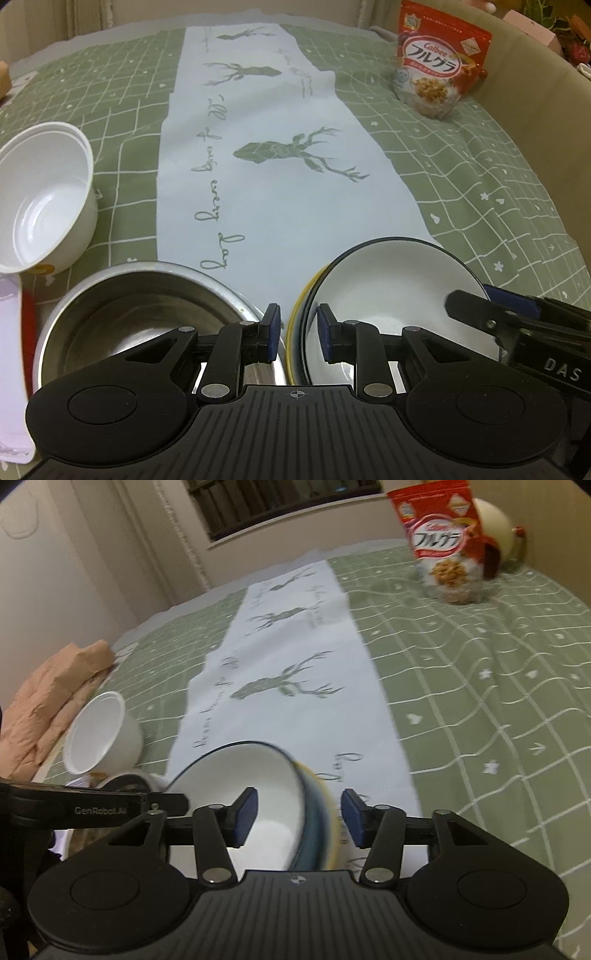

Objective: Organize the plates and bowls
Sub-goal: 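Open both tools and release the blue bowl on the stack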

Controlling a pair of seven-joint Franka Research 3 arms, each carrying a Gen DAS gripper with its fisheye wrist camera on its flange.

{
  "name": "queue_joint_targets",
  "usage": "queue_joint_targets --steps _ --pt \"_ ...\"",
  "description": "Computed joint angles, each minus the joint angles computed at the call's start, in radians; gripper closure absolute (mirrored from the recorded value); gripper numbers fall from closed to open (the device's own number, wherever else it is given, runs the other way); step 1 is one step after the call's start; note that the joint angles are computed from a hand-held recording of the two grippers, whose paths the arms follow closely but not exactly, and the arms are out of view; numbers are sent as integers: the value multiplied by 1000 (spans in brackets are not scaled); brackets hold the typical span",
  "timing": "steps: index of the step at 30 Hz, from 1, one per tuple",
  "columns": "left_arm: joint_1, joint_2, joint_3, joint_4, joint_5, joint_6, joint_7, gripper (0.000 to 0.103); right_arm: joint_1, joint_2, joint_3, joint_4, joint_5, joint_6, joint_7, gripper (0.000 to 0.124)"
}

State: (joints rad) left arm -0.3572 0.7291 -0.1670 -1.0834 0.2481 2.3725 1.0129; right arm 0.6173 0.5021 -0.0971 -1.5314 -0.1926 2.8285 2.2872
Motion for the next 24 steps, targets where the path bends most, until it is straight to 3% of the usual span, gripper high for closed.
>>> queue_joint_targets --steps 7,11,17,20,24 --pt "-5 57 3 69 -4 -2 10 68 -85 9 109 -30 159 -25 -100 68" --pt "0 76 -9 95 -27 -5 33 66 -162 40 220 -25 331 -16 -228 65" --pt "3 85 -11 111 -47 -32 57 66 -151 48 222 -27 419 -1 -302 66" --pt "5 89 -14 111 -57 -26 62 71 -176 51 256 -24 485 -4 -359 66" --pt "-8 110 -5 143 -56 -42 59 71 -149 55 225 -10 492 -14 -350 66"
